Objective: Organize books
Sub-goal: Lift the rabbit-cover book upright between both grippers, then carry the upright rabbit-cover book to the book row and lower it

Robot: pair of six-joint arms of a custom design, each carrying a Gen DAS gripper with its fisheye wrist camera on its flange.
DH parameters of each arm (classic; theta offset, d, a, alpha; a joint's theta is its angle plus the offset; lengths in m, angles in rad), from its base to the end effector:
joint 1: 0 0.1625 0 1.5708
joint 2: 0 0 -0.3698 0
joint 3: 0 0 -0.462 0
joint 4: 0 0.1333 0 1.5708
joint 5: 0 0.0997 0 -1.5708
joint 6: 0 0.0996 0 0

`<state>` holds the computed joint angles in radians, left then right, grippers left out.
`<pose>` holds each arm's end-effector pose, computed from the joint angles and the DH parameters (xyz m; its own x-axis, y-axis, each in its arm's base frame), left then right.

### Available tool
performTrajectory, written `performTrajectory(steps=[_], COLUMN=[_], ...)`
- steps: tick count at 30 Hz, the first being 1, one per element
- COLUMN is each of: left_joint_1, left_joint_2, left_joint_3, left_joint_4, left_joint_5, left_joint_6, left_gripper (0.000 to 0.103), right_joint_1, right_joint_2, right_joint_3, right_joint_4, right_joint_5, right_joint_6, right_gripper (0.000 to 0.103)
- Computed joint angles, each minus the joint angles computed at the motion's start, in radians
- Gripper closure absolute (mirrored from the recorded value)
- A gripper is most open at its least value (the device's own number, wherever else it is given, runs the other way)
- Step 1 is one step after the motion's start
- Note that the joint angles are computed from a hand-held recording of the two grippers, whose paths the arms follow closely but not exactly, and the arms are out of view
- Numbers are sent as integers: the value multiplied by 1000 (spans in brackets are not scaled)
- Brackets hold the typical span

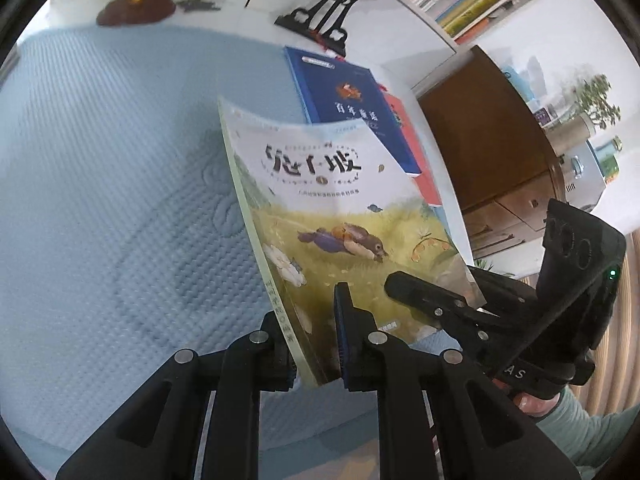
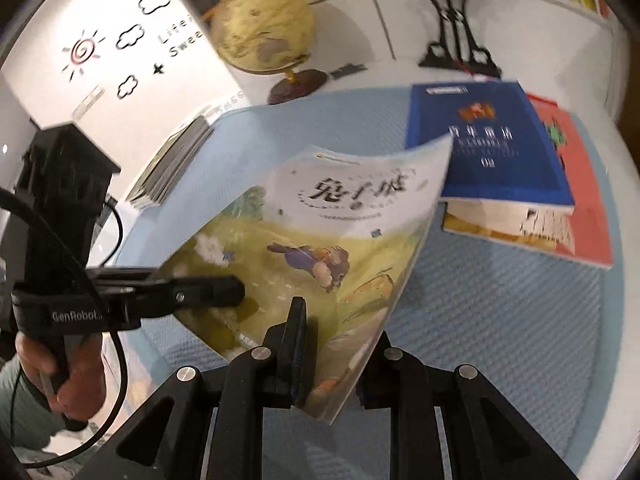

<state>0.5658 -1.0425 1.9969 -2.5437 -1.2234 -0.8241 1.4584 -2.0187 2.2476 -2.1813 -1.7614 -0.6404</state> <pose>-0.3788 -0.4386 0.0131 -0.9654 0.1434 -0.2176 0.1994 0.9441 -0.2624 0.0667 -0.4289 0.3374 -0.8382 -0.4065 0.3635 -0.4948 0.8472 -0.1936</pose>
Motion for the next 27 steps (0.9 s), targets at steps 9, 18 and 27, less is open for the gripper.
performTrajectory(steps=[9,18,27], left_joint_1=[-43,-28,90], left_joint_2=[-190,-560,-888], left_joint_3=[129,280,298], left_joint_4=[-3,111,343], left_joint_5=[78,220,309], left_joint_6=[-40,-45,85], left_gripper=[90,90,90], right_joint_1=[118,361,552], right_joint_2=[-35,203,643], right_joint_3=[34,-10,-185], right_joint_4=[-8,-173,-391], right_joint_5=[2,6,2], right_joint_6=[18,160,270], right_gripper=[84,83,83])
